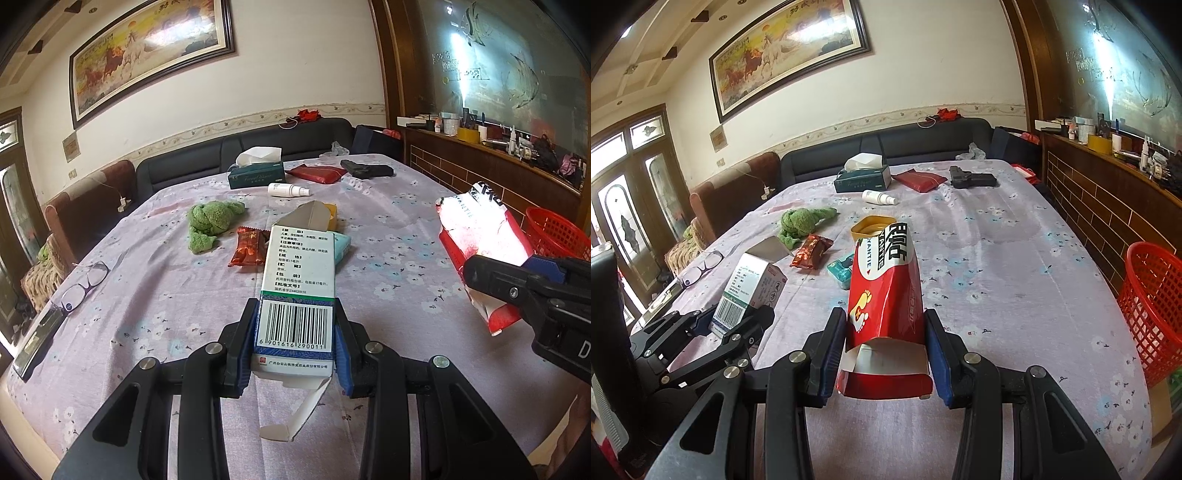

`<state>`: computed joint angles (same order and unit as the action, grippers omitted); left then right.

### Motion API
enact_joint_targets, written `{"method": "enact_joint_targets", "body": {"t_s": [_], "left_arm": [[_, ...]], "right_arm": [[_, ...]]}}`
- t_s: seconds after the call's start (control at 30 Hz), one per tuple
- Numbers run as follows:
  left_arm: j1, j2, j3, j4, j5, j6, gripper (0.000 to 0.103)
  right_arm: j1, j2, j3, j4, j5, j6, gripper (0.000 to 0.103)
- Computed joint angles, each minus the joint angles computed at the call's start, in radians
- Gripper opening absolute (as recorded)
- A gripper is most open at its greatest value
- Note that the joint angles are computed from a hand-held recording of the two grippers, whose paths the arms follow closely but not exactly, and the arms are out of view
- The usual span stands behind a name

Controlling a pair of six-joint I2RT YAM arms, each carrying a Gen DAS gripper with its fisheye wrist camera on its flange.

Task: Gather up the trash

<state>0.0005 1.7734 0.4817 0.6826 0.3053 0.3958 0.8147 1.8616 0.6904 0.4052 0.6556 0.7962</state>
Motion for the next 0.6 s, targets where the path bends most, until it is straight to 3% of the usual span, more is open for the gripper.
{"method": "enact_joint_targets", "body": {"t_s": [0.43, 0.6], "left_arm": [[-0.028, 0.016, 0.023, -0.036, -0.012, 0.008, 0.035], [-0.056, 0.018, 0.058, -0.105, 0.001, 0.007, 0.035]], "right_arm": [[-0.003, -0.008, -0.021, -0.002, -0.011, 0.031, 0.046], [-0.039, -0.015, -0.050, 0.023, -0.041, 0.040, 0.046]]}}
